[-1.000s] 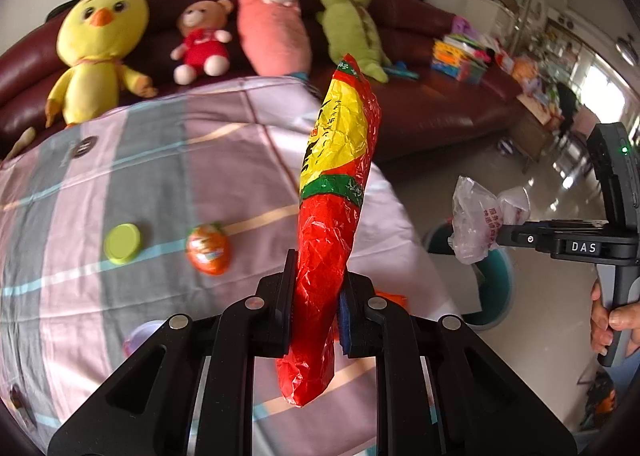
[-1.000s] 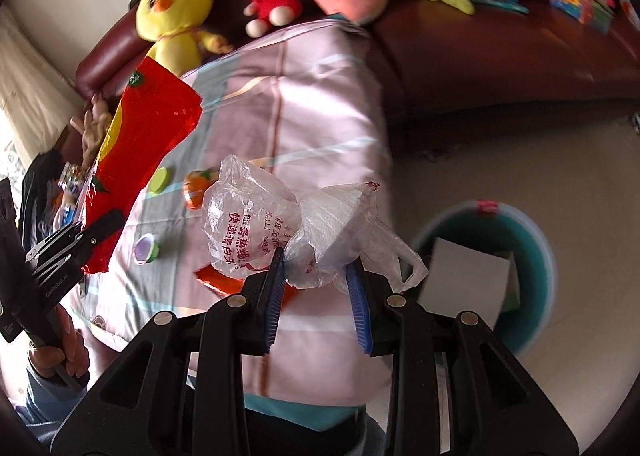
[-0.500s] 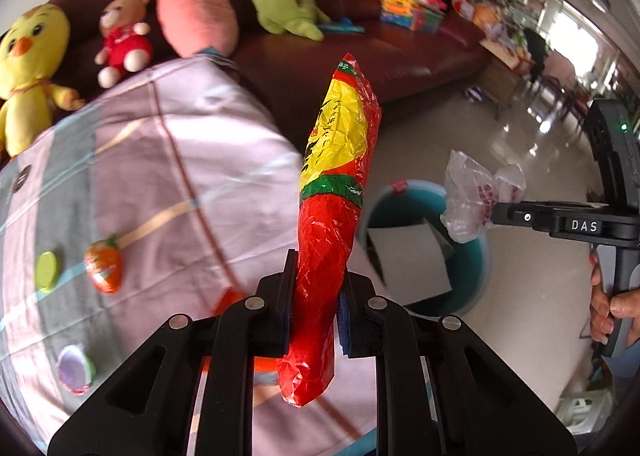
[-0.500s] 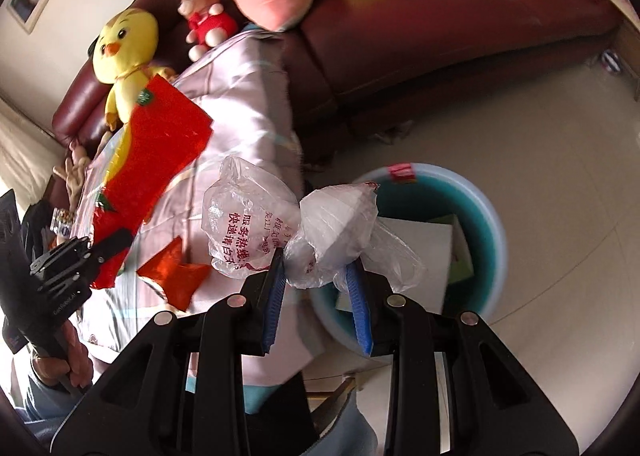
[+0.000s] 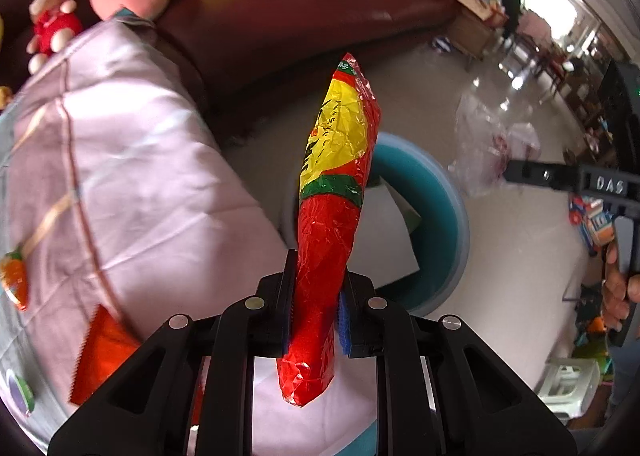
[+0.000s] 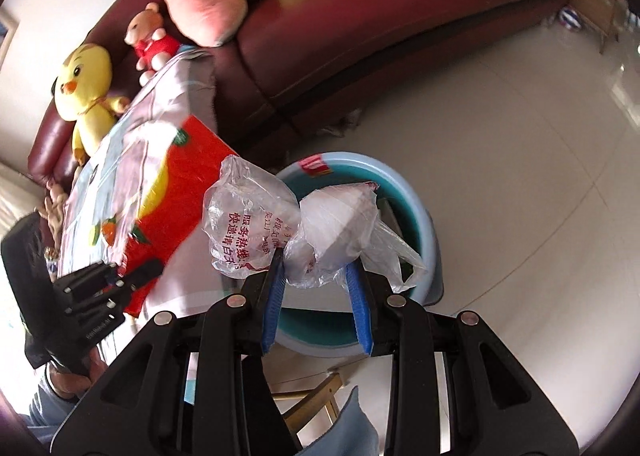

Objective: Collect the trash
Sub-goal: 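Lift both held items and carry them over the teal bin, then open both tools to drop the red bag and plastic bags into the bin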

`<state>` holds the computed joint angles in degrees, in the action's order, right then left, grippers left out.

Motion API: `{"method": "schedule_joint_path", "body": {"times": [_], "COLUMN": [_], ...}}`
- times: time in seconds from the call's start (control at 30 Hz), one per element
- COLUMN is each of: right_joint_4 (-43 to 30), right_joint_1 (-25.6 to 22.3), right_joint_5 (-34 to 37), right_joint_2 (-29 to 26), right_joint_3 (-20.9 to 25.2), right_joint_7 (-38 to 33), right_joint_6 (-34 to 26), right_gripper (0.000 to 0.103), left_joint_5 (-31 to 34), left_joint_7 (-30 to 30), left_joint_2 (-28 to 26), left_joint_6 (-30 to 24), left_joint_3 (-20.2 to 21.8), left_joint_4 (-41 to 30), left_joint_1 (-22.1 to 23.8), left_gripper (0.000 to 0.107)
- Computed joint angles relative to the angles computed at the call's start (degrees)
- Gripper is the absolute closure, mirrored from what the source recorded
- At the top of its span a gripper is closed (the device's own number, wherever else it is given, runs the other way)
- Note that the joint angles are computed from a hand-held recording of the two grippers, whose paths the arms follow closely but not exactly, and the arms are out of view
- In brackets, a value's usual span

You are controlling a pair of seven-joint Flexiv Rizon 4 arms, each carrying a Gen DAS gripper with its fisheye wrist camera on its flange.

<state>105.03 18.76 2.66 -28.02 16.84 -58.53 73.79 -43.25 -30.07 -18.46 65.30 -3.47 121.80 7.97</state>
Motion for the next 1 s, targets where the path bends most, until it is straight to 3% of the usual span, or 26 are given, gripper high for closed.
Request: {"method": "schedule_joint_path", "body": {"times": [0.33, 0.4, 0.47, 0.57, 0.87, 1.0], "right_joint_4": [-0.02, -0.31, -1.01, -2.25, -5.53, -7.9], "right_joint_1": [-1.39, -1.52, -1.63, -1.6, -1.34, -1.22], "right_joint_5": [1.13, 1.3, 1.47, 1.66, 2.33, 3.28], "right_joint_2": [-0.93, -1.17, -1.71, -2.58, -4.87, -6.59], "right_joint_3": [-0.48, -0.34, -0.13, 0.13, 0.34, 1.11], "right_joint_7": [1.5, 1.42, 1.24, 0.81, -0.68, -1.53], "right_joint_6": [-1.12, -1.45, -2.19, -3.4, -6.34, -8.3], "right_gripper": [0.073, 0.073, 0.073, 0.073, 0.073, 0.057], "left_joint_5": [5.91, 6.92, 7.21, 6.67, 3.69, 1.56], "left_joint_7": [-3.23, -4.13, -4.44, -4.74, -2.88, -1.11], "left_joint_2": [-4.83, -5.49, -5.78, -5.99, -4.67, -3.25], "left_joint_6": [-3.19, -4.12, -3.86, -3.33, -3.85, -4.03], "left_joint_3": [-0.44, -0.52, -0.83, -1.38, -1.95, -1.87], "left_joint_4": [-4.0, -4.58, -4.51, -4.48, -3.65, -2.21], "left_joint_1": [-1.1, -1.12, -1.13, -0.66, 1.07, 1.29], "left_gripper": [0.087, 0.076, 0.055, 0.035, 0.025, 0.023]}}
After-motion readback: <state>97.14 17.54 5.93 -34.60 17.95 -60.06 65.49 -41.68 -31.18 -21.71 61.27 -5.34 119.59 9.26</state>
